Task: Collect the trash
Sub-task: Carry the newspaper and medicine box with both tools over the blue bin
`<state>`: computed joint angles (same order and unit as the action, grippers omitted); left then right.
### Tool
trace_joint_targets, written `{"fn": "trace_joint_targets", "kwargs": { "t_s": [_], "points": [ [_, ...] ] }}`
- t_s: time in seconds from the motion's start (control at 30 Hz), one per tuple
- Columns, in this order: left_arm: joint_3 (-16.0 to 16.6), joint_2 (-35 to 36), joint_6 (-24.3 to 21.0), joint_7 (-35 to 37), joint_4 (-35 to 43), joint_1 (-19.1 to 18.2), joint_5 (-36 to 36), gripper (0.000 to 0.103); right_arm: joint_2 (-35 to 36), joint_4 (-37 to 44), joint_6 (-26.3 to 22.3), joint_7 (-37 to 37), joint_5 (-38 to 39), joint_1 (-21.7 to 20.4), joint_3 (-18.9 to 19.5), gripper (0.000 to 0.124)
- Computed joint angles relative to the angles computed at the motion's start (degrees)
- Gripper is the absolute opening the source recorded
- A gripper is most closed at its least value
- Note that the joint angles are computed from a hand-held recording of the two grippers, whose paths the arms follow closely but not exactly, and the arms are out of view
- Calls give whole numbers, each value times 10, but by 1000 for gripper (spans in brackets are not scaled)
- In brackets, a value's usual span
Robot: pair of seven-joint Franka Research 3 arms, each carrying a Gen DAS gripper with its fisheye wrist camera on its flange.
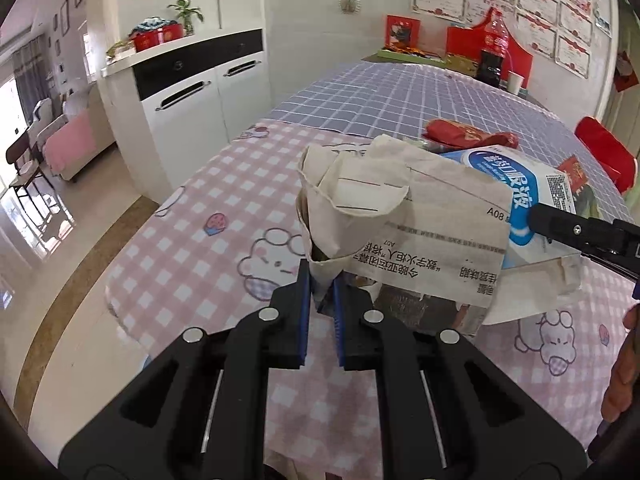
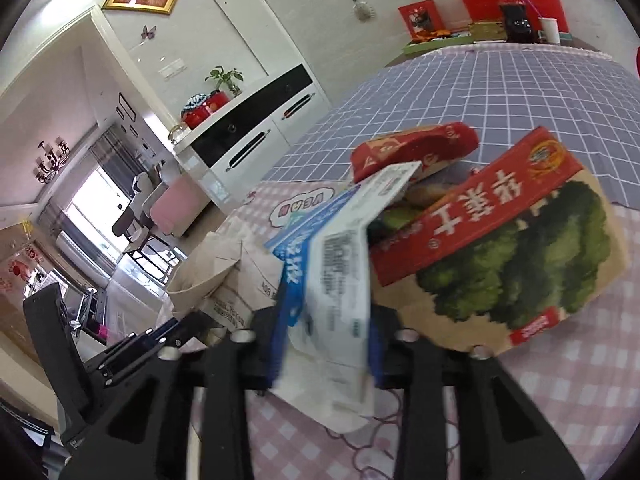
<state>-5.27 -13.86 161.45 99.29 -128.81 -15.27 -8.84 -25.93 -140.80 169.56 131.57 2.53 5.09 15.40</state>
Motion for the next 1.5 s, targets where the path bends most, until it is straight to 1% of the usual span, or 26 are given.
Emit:
{"fn": "trace_joint_targets", "kwargs": {
  "t_s": [0.07,0.17,0.27,0.33,0.37,0.5,0.6,0.63,0.67,0.7,0.73,0.83,0.9,0.93,0.97,1.0,1.03,1.1,1.17,1.23,1.3,1.33,1.37,1.4,1.47,1.5],
  "points": [
    [18,-5,1,23,-4,-13,-36,10,2,1,18,-7,2,6,-3,20],
    [43,-14,-6,62,-3,-29,-96,10,-1,6,41,-6,-7,-8,17,14],
    [61,-27,-11,100,-4,-41,-154,10,-9,21,50,-1,-28,-38,51,11],
    [63,-35,-8,111,-8,-39,-171,10,-13,32,54,-4,-36,-44,62,11],
    [67,-42,-9,117,-10,-39,-183,10,-16,35,53,-8,-37,-42,62,11],
    [86,-63,-9,134,-17,-35,-211,10,-7,74,46,-13,-57,-55,87,11],
    [111,-79,-25,149,-19,-32,-242,10,17,105,55,-23,-58,-34,85,10],
    [123,-86,-33,156,-20,-30,-256,10,29,114,63,-29,-53,-19,78,10],
    [127,-90,-37,157,-21,-24,-262,10,35,120,65,-31,-52,-14,80,10],
    [127,-96,-34,153,-26,-11,-260,10,48,138,61,-28,-59,-19,93,10],
    [124,-103,-25,146,-34,5,-250,10,60,154,57,-19,-74,-32,111,10],
    [119,-117,-6,111,-50,46,-205,10,104,202,50,4,-120,-42,143,10],
    [124,-121,-1,82,-55,75,-175,10,147,250,33,39,-179,-62,180,8],
    [120,-123,7,65,-60,93,-154,10,160,265,23,60,-210,-69,194,7],
    [112,-124,23,40,-67,120,-125,9,191,300,-1,90,-263,-79,218,7],
    [105,-124,30,17,-71,143,-98,9,211,317,-3,93,-280,-74,222,7],
    [108,-123,33,2,-73,157,-80,9,239,341,-11,97,-301,-64,227,7],
    [119,-119,32,-18,-73,167,-57,9,304,402,-36,102,-351,-31,231,6],
    [122,-112,38,-46,-74,187,-30,9,352,450,-59,86,-369,5,228,6],
    [127,-99,40,-67,-72,203,-7,9,412,518,-98,72,-413,61,212,6],
    [129,-82,41,-85,-68,218,11,9,460,572,-123,45,-435,108,198,6],
    [124,-69,37,-104,-64,234,25,9,488,605,-139,24,-433,127,195,5],
    [126,-62,36,-112,-62,240,30,9,522,639,-149,-15,-413,138,205,5],
    [129,-54,35,-117,-59,243,32,9,550,673,-159,-38,-407,158,203,5],
    [129,-40,35,-133,-58,261,47,9,604,748,-190,-84,-405,201,191,5],
    [121,-33,38,-147,-57,276,64,9,630,784,-203,-102,-403,221,182,5]
  ]
}}
